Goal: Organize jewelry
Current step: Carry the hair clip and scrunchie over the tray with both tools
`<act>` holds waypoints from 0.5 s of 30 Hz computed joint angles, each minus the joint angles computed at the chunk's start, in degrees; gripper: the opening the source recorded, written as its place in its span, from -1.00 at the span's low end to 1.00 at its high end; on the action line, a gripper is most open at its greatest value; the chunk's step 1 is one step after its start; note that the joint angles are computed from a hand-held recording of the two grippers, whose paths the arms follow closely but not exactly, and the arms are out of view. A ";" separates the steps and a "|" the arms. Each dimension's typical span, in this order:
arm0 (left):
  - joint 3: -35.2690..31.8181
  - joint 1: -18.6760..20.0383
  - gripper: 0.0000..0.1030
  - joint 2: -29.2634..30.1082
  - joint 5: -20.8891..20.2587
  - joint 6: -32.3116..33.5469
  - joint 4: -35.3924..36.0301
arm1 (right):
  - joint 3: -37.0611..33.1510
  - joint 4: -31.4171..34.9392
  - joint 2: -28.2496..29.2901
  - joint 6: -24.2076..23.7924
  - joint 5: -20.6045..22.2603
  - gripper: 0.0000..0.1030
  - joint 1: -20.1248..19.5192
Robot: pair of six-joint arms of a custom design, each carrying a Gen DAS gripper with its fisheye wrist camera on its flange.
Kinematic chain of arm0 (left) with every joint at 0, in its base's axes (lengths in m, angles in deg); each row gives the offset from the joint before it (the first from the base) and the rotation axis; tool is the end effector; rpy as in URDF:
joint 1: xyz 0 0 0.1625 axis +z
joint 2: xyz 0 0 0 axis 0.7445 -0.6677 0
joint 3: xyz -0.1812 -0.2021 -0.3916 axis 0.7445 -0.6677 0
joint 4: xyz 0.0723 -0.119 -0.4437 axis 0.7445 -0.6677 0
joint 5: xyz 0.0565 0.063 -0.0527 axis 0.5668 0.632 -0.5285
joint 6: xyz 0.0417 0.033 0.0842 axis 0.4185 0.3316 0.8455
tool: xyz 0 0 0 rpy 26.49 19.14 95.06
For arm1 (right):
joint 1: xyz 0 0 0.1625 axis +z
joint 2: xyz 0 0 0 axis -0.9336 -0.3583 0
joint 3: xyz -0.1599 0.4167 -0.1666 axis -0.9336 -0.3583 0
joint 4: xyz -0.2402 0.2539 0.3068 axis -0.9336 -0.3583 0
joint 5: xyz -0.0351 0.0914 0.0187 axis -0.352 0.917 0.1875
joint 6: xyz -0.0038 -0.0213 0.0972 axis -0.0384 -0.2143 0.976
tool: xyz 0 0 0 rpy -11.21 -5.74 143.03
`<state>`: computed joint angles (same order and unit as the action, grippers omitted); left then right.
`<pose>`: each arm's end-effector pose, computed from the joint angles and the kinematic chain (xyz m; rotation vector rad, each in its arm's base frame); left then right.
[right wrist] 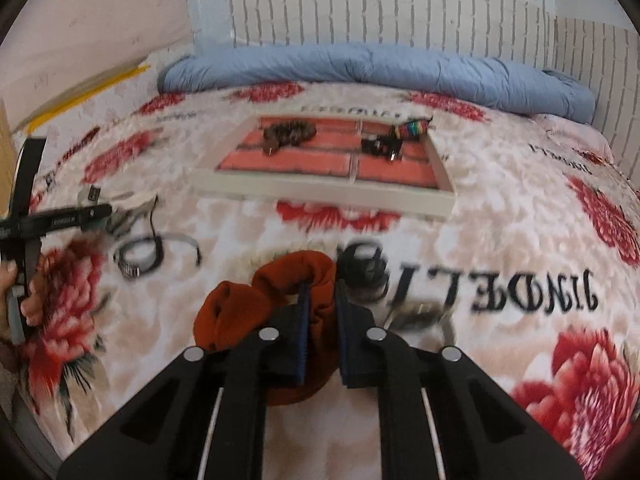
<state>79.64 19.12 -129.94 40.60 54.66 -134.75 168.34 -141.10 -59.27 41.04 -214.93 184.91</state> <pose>-0.0491 -0.6459 0.3741 0.3062 2.2879 -0.8771 0.3576 -0.5818 0.0684 0.5239 -2.2759 0.9721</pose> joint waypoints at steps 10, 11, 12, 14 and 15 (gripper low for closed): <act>-6.43 -3.17 -0.02 3.42 -2.14 0.45 -0.27 | -9.49 1.43 0.20 -5.60 0.87 -0.77 -1.06; -7.35 -3.53 -0.02 4.24 -2.56 0.76 -0.18 | -10.62 2.04 0.39 -5.93 0.98 -0.77 -1.31; -8.24 -3.83 -0.02 5.07 -2.91 1.10 -0.12 | -12.11 2.65 0.78 -6.44 0.87 -0.77 -1.64; -9.81 -4.25 -0.02 6.65 -3.61 1.56 0.20 | -14.45 3.86 1.43 -6.77 0.85 -0.77 -2.27; -10.53 -4.33 -0.02 7.38 -3.85 1.71 0.38 | -15.83 4.62 1.86 -6.73 0.96 -0.77 -2.73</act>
<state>69.11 14.79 -122.56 36.75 56.37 -134.38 152.51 -136.47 -57.42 34.31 -213.97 182.18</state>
